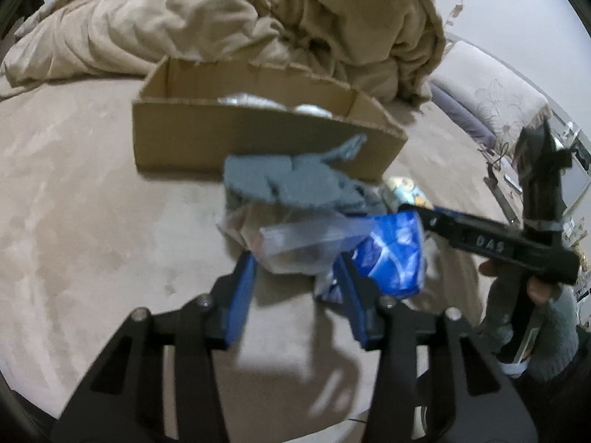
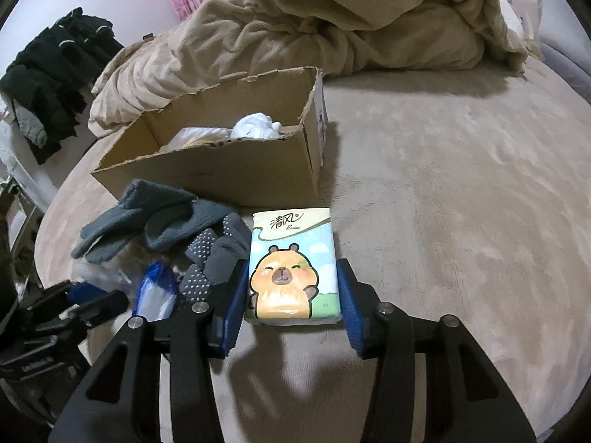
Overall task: Organize objects
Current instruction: 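Grasp the clear snack bag with the left gripper while the right holds the tissue pack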
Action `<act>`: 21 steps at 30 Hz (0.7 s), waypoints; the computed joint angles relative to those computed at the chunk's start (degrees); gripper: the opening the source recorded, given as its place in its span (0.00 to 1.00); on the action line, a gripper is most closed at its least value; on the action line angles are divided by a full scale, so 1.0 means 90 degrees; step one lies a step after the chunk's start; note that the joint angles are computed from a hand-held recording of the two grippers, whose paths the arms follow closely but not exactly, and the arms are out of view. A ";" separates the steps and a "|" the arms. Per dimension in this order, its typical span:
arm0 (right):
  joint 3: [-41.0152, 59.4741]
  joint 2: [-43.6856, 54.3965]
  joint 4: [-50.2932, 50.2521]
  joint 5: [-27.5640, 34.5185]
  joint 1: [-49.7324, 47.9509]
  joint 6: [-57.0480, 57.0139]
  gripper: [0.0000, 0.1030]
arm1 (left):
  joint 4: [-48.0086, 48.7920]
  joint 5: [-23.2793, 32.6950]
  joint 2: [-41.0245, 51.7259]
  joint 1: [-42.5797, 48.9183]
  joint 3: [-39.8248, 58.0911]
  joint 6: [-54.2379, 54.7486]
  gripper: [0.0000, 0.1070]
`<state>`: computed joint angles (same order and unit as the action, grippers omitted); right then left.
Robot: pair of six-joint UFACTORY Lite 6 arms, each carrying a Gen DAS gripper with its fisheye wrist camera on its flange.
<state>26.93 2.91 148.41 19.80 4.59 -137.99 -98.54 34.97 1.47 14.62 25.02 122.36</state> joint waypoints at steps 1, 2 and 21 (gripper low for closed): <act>-0.0050 -0.0050 -0.0100 0.0040 -0.0046 0.0079 0.47 | -0.0010 -0.0066 -0.0074 -0.0100 0.0036 -0.0140 0.62; -0.0078 -0.0074 -0.0178 0.0071 -0.0084 0.0149 0.47 | -0.0169 -0.0132 -0.0122 -0.0198 0.0048 -0.0109 0.76; -0.0235 -0.0208 -0.0287 0.0172 -0.0317 0.0104 0.47 | -0.0499 -0.0782 0.1223 -0.0208 0.0879 0.0326 0.80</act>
